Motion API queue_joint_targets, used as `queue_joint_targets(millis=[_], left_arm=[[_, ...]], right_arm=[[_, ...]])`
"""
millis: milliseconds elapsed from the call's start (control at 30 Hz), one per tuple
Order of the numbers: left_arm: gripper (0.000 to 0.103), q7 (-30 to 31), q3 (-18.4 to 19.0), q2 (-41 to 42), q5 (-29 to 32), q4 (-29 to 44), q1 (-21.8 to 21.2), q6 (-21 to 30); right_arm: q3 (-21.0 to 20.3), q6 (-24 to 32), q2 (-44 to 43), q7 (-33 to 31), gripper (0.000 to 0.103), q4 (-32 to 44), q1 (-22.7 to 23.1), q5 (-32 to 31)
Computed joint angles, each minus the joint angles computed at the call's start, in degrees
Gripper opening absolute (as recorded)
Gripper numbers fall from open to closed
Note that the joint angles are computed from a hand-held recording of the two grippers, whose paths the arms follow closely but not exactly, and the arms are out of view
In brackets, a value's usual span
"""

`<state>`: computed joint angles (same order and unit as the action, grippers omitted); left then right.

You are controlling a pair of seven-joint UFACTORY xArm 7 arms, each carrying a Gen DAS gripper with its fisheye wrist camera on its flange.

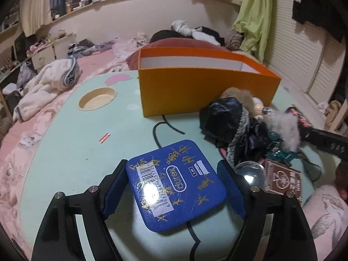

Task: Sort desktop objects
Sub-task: 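Grasp blue tin with left tool while right grasps black-and-red case, then lower blue tin into orange box with left tool while right drops black case in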

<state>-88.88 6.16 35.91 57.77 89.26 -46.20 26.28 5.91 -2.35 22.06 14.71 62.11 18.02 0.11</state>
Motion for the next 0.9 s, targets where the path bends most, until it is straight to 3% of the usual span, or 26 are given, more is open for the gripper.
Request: queue_joint_targets(millis=[33,67,167,233,367,433,533,600,633,767,900], left_arm=[[0.081,-0.1,0.0,-0.1,-0.1,-0.1,0.1,-0.2],[0.081,-0.1,0.0,-0.1,-0.1,-0.1,0.1,-0.2],[0.081,-1.3,0.6,-0.3,0.7,-0.6,0.0,-1.3],[0.081,-5.5,2.3,-1.3,3.8,-2.1,-1.0,-3.3],[0.081,-16.5,4.7,-4.4,13.2,-5.0,-2.2,-6.1],[0.081,-18.9,4.2,-5.7,15.7,-5.5,-1.5,-6.4],[0.081,-22.3,3.2,-6.3,19.5,-4.9,-0.5,-6.4],[0.081,-23.4,2.0,-6.1,21.2,-4.3,0.3,-6.7],[0.081,-23.5,1.3,-6.0,21.6,-4.2,0.8,-6.7],[0.081,-21.1,-2.2,-4.5,20.2,-3.1,3.6,-7.2],[0.081,-21.0,-2.5,-4.5,20.1,-3.2,3.6,-7.1]], right_arm=[[-1.8,-0.3,0.2,0.4,0.043,0.1,1.9,-0.6],[-2.8,-0.7,0.3,0.7,0.036,-0.1,2.9,-1.0],[3.5,-4.7,0.4,-1.1,0.03,-2.1,-2.6,-0.7],[6.8,-9.3,-0.1,-1.2,0.03,-4.4,-6.2,-1.0],[9.0,-18.4,-1.7,1.6,0.029,-8.8,-9.6,-3.9],[7.9,-21.8,-2.4,2.7,0.029,-10.2,-9.0,-5.6],[4.3,-18.0,-2.7,0.9,0.029,-8.6,-4.5,-4.3],[5.9,-12.2,-1.8,1.6,0.033,-6.1,-6.1,-5.8],[4.6,-10.6,-1.7,1.5,0.033,-5.6,-4.7,-4.8],[4.7,-7.9,-1.6,1.3,0.035,-4.6,-5.1,-3.1],[3.8,-5.1,-1.3,0.2,0.035,-2.4,-4.1,-2.4]])
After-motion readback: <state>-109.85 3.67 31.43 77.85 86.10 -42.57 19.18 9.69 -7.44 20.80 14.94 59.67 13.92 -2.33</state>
